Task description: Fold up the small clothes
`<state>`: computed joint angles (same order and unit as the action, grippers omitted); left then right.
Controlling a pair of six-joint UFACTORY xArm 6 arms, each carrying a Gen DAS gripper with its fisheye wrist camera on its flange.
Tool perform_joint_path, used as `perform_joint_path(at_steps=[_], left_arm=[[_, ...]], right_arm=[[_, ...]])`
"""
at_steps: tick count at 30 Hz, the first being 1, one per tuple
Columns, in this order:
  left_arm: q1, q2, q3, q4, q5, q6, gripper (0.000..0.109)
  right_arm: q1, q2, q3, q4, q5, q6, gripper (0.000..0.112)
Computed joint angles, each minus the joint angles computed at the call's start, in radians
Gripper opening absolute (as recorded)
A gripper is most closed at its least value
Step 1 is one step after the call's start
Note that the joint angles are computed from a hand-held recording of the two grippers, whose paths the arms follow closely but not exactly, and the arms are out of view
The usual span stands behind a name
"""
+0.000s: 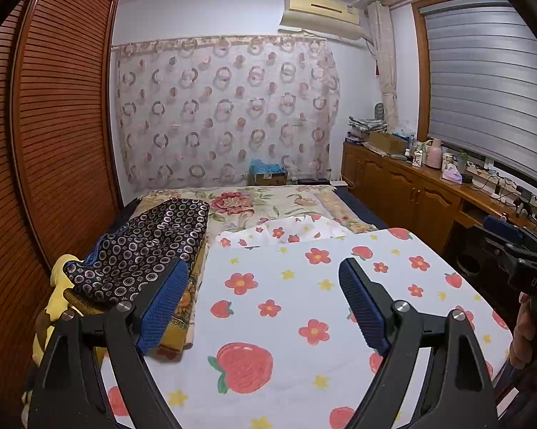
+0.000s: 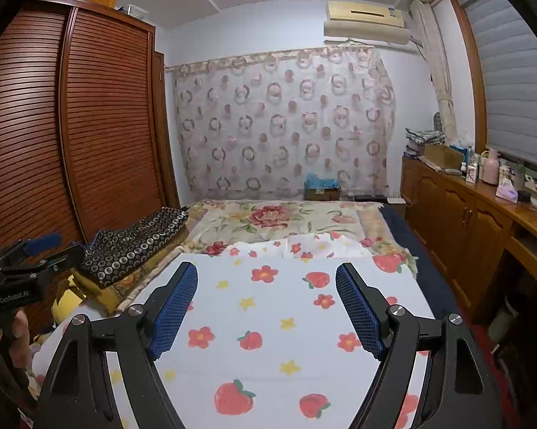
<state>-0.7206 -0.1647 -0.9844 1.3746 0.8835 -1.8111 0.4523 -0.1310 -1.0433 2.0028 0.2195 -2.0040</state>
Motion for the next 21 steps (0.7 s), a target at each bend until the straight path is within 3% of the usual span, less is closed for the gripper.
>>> perform_joint_path(at_steps=[21], left_arm=[[0.001, -0.009, 0.01, 0.003, 0.0, -0.002, 0.087]], right_arm=[[-0.014, 0.013, -0.008, 0.012, 0.016, -0.017, 0.081]])
